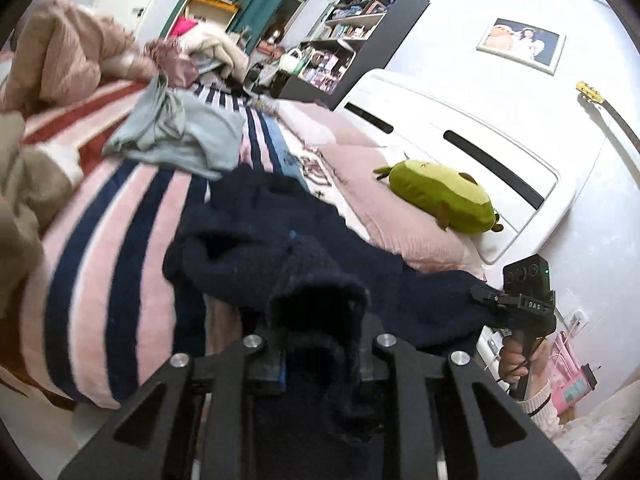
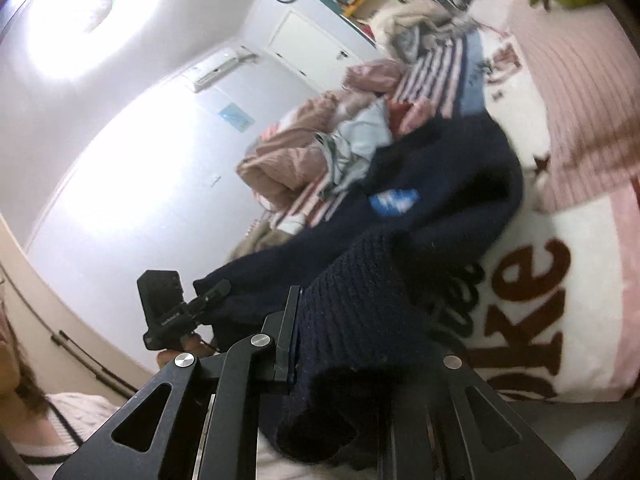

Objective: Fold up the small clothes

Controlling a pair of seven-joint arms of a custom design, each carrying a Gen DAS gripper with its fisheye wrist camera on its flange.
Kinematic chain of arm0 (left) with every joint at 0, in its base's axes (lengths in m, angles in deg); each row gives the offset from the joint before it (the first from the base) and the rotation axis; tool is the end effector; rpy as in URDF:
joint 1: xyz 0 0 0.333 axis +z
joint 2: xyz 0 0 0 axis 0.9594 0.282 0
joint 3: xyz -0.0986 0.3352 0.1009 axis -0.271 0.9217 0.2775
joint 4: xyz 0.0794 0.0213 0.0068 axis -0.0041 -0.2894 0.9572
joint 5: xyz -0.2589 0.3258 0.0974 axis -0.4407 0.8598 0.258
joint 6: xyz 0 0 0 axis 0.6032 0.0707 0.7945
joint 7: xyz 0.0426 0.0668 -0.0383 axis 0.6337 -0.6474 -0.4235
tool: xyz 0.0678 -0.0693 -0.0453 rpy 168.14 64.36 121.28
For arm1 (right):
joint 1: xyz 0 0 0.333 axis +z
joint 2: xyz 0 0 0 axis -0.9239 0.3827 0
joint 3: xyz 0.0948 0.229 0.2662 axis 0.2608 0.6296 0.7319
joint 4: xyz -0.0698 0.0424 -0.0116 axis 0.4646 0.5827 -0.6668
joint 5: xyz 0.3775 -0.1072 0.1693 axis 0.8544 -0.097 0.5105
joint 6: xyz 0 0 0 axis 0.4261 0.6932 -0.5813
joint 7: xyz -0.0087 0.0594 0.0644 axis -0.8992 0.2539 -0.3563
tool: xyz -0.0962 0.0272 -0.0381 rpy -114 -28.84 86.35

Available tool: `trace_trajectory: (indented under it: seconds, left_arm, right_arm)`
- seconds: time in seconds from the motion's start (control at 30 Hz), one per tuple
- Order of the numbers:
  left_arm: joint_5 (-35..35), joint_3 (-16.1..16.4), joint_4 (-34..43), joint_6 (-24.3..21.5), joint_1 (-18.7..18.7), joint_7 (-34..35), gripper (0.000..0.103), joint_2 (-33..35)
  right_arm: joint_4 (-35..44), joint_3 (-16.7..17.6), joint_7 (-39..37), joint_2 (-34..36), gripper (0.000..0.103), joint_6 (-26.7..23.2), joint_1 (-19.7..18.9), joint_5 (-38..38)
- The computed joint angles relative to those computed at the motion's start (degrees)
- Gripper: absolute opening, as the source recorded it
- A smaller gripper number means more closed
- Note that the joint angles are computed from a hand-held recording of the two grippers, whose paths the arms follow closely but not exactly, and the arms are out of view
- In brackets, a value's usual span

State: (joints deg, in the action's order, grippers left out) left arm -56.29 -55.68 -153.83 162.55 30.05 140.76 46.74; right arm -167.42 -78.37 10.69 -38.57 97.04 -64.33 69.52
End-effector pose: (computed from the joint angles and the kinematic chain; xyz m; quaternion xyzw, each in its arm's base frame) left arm 0.4700 -0.0605 0.5797 -0.6527 0.5493 -0.4994 0.1512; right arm 0.6248 0.1007 0.5304 -0.6966 0.4184 0.1978 0.5482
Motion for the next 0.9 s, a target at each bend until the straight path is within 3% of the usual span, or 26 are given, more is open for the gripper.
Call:
trace_trajectory:
  seconds: [0.1, 0.2, 0.27, 0.3, 0.37, 0.4, 0.43, 0.5, 0.57, 0.63, 0.7, 0.77, 0.83, 0.87, 0.9]
  left_arm:
    - [0.8, -0.2, 2.4, 0.2, 1.4, 0.6, 0.018, 2.2]
    - [-0.1, 4.9, 8.2, -0.1, -2.1, 3.1, 0.019, 7.3]
    - [-1.7, 6.1, 14.0, -2.1, -1.3, 4.0, 0.019, 13.4]
    - [-3.4, 7.8, 17.0, -3.5, -2.1, 5.1, 0.019, 16.4]
    - [-15.0, 14.2, 24.9, -8.4, -6.5, 13.1, 0.019, 24.2]
    - [-19.7, 14.9, 28.0, -10.9, -6.1, 16.5, 0.02, 27.8]
    - [-23.2, 14.7, 31.7, -14.0, -4.2, 18.4, 0.02, 32.2]
    - [-23.6, 14.0, 38.8, -21.6, 0.3, 16.6, 0.02, 40.9]
    - [-24.2, 11.9, 43.1, -25.5, 4.1, 15.5, 0.022, 46.1]
    - [-24.9, 9.6, 44.9, -26.2, 7.0, 15.0, 0.025, 48.4]
    - [-27.0, 6.7, 44.6, -26.3, 9.6, 15.6, 0.03, 47.4]
    - [-29.2, 3.5, 43.8, -28.2, 12.6, 18.5, 0.045, 44.9]
    - [-30.1, 1.2, 42.6, -30.2, 14.5, 20.6, 0.085, 41.9]
    - [-30.8, 0.1, 41.3, -31.3, 15.4, 21.6, 0.092, 39.8]
    - [-32.0, -1.1, 39.2, -30.6, 15.9, 23.3, 0.094, 37.2]
  right_arm:
    - [2.8, 0.5, 0.3, 0.6, 0.01, 2.7, 0.7, -0.3]
    - [9.2, 1.4, 2.4, 4.5, 0.01, 7.2, 1.7, -1.8]
    - [15.1, 2.2, 6.0, 8.7, 0.01, 11.4, 2.4, -4.9]
    - [17.8, 2.7, 7.9, 10.7, 0.01, 12.5, 2.3, -6.2]
    - [25.6, 3.4, 13.6, 16.7, 0.009, 15.8, 3.0, -11.0]
    - [29.6, 3.4, 17.0, 19.8, 0.009, 17.6, 4.0, -14.5]
    - [33.8, 2.8, 21.3, 23.2, 0.01, 18.9, 5.1, -18.8]
    - [42.4, 1.5, 29.3, 29.9, 0.01, 18.1, 6.7, -26.5]
    - [49.5, 0.3, 36.2, 35.7, 0.01, 15.8, 8.0, -32.9]
    - [55.0, -0.1, 41.1, 40.2, 0.011, 13.3, 8.7, -37.3]
    - [56.3, 1.5, 42.3, 41.6, 0.013, 12.5, 7.6, -38.1]
    - [54.9, 4.0, 40.9, 40.8, 0.022, 12.2, 5.7, -37.5]
    - [53.7, 6.9, 38.8, 39.5, 0.042, 10.6, 3.1, -36.7]
    - [51.5, 8.5, 36.6, 37.7, 0.047, 10.8, 1.6, -35.9]
    - [49.0, 9.5, 35.0, 36.0, 0.058, 11.3, 0.7, -35.2]
